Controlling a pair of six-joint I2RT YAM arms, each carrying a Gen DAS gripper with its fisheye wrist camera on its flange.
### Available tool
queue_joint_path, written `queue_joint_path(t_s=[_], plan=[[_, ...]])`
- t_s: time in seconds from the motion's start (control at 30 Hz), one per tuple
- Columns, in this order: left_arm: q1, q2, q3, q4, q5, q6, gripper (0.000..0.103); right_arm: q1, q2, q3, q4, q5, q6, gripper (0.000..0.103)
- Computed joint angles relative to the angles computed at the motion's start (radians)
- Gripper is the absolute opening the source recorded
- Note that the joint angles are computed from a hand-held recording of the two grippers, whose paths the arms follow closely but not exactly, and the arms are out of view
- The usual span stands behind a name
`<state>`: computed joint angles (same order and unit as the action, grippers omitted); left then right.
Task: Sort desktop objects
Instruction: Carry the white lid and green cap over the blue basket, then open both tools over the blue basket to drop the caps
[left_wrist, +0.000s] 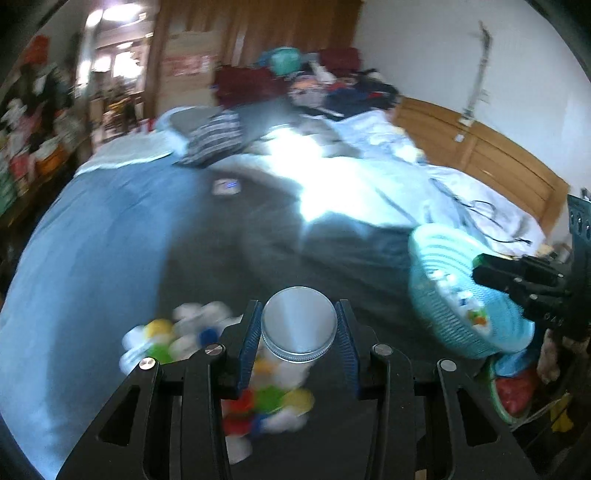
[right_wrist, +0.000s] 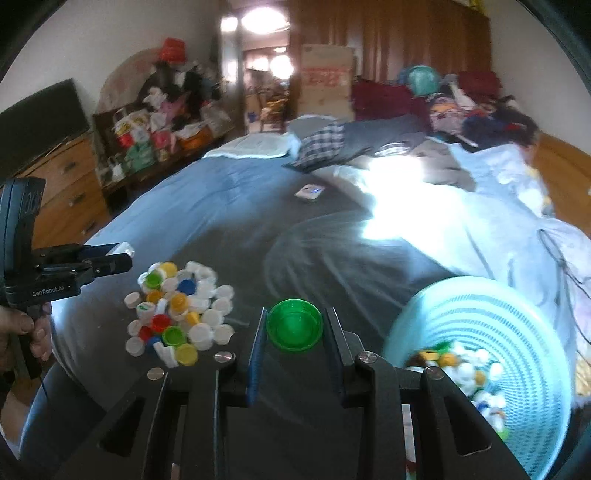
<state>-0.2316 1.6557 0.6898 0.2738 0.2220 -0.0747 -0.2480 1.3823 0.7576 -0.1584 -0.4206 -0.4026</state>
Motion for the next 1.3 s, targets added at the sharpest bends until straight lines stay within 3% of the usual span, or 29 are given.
queue_joint_path(t_s=[0.27,0.77,1.3], plan=[[-0.279,0.151,0.312,-0.131,-0.080,-0.033,0.035,-0.246,0.005,0.082,-0.061,-0.085,-0.036,0.032],[-0.516,0.494,0.908,-0.544,-0.109,-0.024,0.035,-0.512,0.225,0.312,-0.195,-0.135,-0.089,0.032],[-0.562,0.584,1.071,-0.648,-0.126,-0.019,0.035,-0.552,0.273,0.332,-0.205,-0.153,-0.102,0.032]])
